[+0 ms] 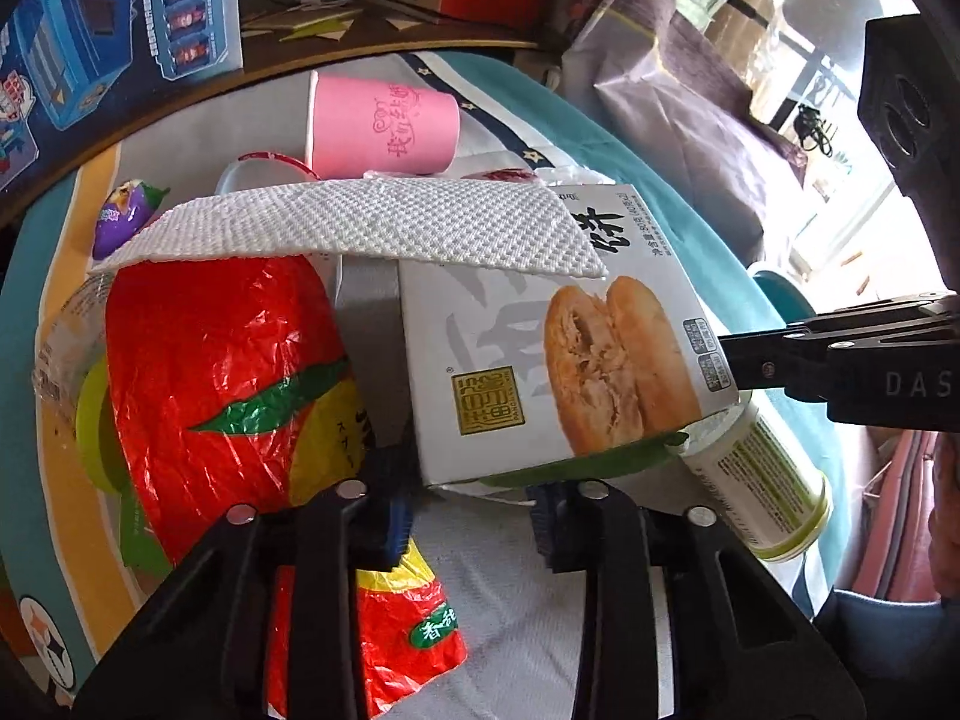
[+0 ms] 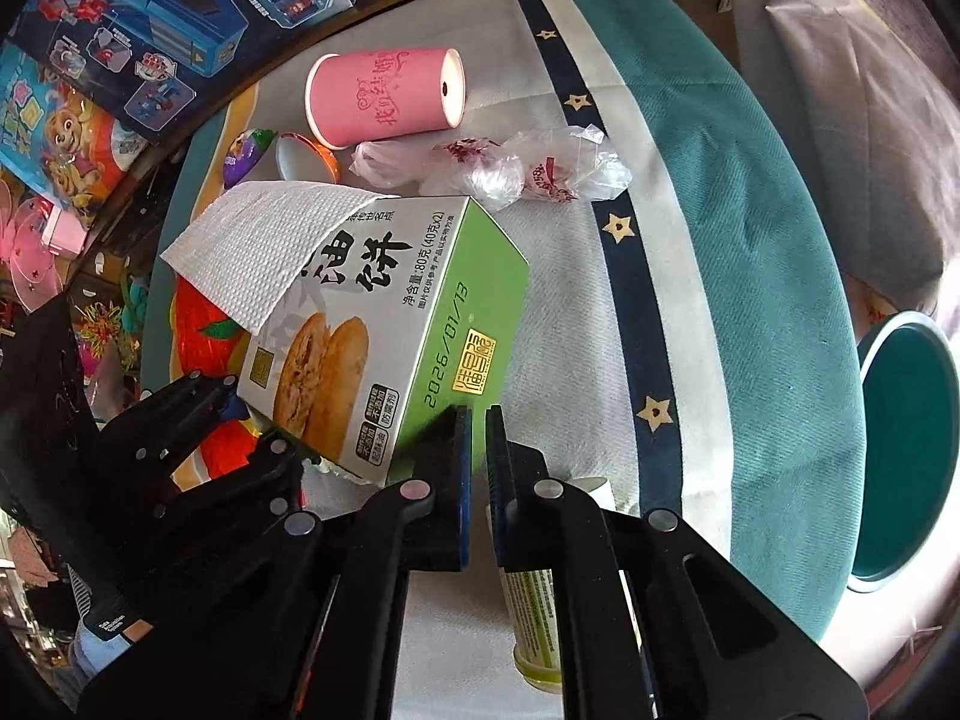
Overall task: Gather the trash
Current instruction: 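Close the left tool on the green pastry box while the right tool reaches the paper towel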
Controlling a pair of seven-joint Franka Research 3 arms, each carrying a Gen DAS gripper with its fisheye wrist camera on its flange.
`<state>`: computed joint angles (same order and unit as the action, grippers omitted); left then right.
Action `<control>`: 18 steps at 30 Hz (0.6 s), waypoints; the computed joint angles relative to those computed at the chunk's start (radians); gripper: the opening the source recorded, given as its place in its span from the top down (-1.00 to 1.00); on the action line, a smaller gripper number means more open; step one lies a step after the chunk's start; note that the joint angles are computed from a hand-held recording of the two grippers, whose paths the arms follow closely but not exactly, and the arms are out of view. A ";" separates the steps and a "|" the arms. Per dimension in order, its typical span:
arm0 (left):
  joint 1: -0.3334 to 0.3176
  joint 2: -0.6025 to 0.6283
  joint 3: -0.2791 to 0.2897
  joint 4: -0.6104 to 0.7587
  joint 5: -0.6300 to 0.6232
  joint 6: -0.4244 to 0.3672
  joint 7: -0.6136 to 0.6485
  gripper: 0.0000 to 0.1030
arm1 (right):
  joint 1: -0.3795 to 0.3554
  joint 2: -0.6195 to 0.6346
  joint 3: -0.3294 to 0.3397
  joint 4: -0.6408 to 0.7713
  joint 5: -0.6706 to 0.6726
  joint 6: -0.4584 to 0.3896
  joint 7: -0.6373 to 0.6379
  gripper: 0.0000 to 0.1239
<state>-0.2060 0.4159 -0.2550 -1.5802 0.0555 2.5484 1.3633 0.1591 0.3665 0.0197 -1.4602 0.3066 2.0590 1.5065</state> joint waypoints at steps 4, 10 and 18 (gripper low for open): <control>-0.003 -0.066 0.013 -0.063 0.014 0.044 -0.050 0.90 | -0.005 -0.049 -0.003 -0.047 0.008 0.029 -0.011 0.89; -0.004 -0.157 0.018 -0.135 0.041 0.048 -0.071 0.97 | -0.016 -0.118 0.004 -0.112 0.055 0.039 -0.052 0.87; 0.018 -0.331 0.037 -0.315 0.029 0.114 -0.122 0.98 | 0.003 -0.204 0.000 -0.191 0.033 0.104 -0.059 0.43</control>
<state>-0.1878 0.0851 -0.2181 -1.8949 0.0846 2.6625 1.2414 0.1621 0.1630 0.0199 -1.6511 0.3400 2.1633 1.4474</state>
